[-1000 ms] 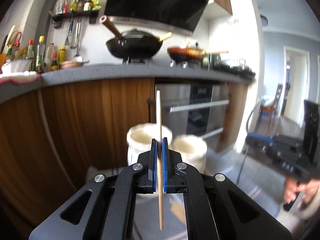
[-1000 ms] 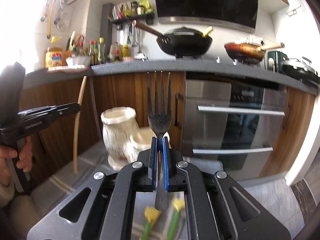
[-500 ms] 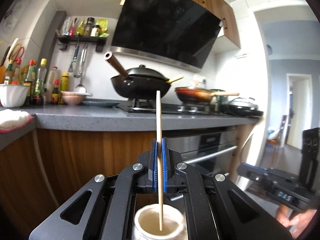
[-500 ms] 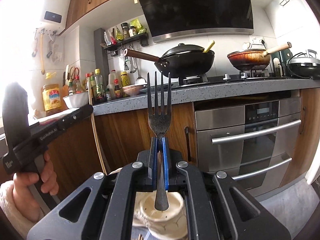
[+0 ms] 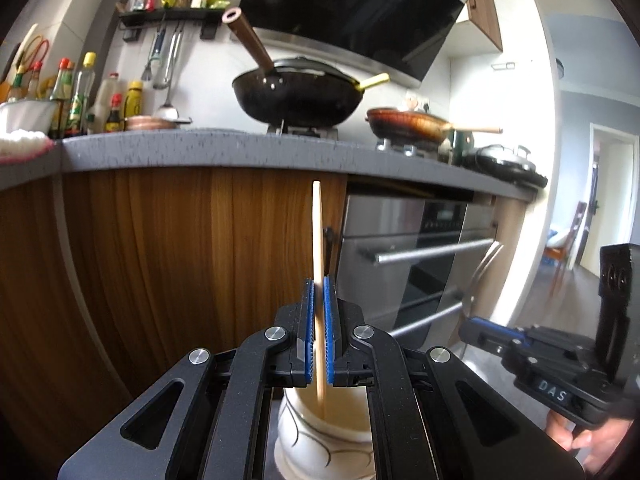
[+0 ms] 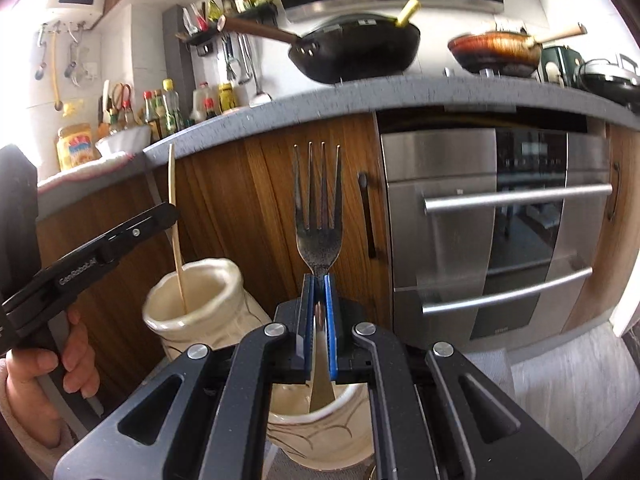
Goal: Organize utensils
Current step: 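Drop the chopstick into the tall cup with the left tool while the right drops the fork, then pull both tools back from the holder toward the cloth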
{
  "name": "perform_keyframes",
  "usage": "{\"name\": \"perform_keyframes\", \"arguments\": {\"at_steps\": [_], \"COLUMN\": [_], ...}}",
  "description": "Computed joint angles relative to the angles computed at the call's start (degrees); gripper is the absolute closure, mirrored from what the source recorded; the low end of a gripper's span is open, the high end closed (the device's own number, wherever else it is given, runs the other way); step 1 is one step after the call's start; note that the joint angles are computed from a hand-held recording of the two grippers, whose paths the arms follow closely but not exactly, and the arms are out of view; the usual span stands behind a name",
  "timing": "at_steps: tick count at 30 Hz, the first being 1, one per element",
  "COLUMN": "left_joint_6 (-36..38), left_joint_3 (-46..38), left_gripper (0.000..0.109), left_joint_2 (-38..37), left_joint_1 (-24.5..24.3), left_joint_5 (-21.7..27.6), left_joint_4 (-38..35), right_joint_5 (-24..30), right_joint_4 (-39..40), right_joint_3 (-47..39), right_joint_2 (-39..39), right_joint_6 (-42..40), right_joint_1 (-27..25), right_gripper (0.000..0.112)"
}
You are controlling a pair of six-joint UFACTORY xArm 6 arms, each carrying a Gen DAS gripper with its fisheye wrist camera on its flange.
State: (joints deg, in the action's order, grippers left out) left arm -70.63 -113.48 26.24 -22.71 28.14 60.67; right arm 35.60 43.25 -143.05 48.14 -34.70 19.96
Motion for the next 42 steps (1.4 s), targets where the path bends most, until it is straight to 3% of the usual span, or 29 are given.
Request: {"name": "perform_keyframes", "arguments": {"at_steps": [12,18,19,20,21,22,23,26,28,34,38,42], "left_joint_6": [1.77,0.15,-0.43,-0.73,-1.78,-3.66,-5.79,-8.96,-10.46,-10.41,-8.89,-7.54], "left_joint_3": [2.54,3.49,3.89,3.99,4.48,5.3,6.05,8.24,9.44,12.74,14.76,16.53], "left_gripper": [0.103,0.088,0.083,0.069,0.058,0.036,0.025,0.016,0.015,0.011,0.011,0.011], "left_joint_2": [-0.33,-1.45,-1.89,-2.12,-2.73,-3.54,-4.33,-6.84,-8.19,-11.45,-13.03,-13.97], "left_joint_1": [-0.27,-0.43,-0.54,-0.66,-0.95,-1.28,-1.62,-2.67,-3.39,-5.46,-6.63,-8.51], "left_joint_5": [0.95,1.99,2.4,2.93,4.01,5.01,6.05,8.58,10.15,13.0,13.71,15.38], "left_joint_4": [-2.4,-1.93,-1.28,-0.87,0.28,2.25,4.48,8.51,10.42,11.89,9.68,8.27], "right_joint_5": [1.08,1.7,1.29,1.08,0.77,0.45,-0.15,-1.07,-2.04,-6.16,-8.78,-8.59], "right_joint_4": [-3.79,-4.97,-4.46,-4.44,-4.04,-2.79,-1.33,0.95,3.76,10.77,13.93,12.53], "right_joint_3": [0.59,-0.6,0.2,0.6,1.8,3.33,5.13,9.11,13.09,23.73,30.26,34.74], "right_joint_2": [0.38,0.94,0.37,0.04,-0.87,-1.97,-3.2,-6.24,-9.16,-17.18,-22.08,-25.47], "right_joint_6": [3.05,4.59,3.83,3.6,3.0,1.96,0.82,-0.67,-3.07,-11.66,-16.78,-16.4], "right_joint_1": [-0.01,-0.12,-0.09,-0.05,-0.03,-0.09,-0.15,-0.57,-1.0,-1.84,-2.38,-3.43], "right_gripper": [0.107,0.106,0.106,0.105,0.098,0.085,0.079,0.07,0.051,0.017,0.014,0.014]}}
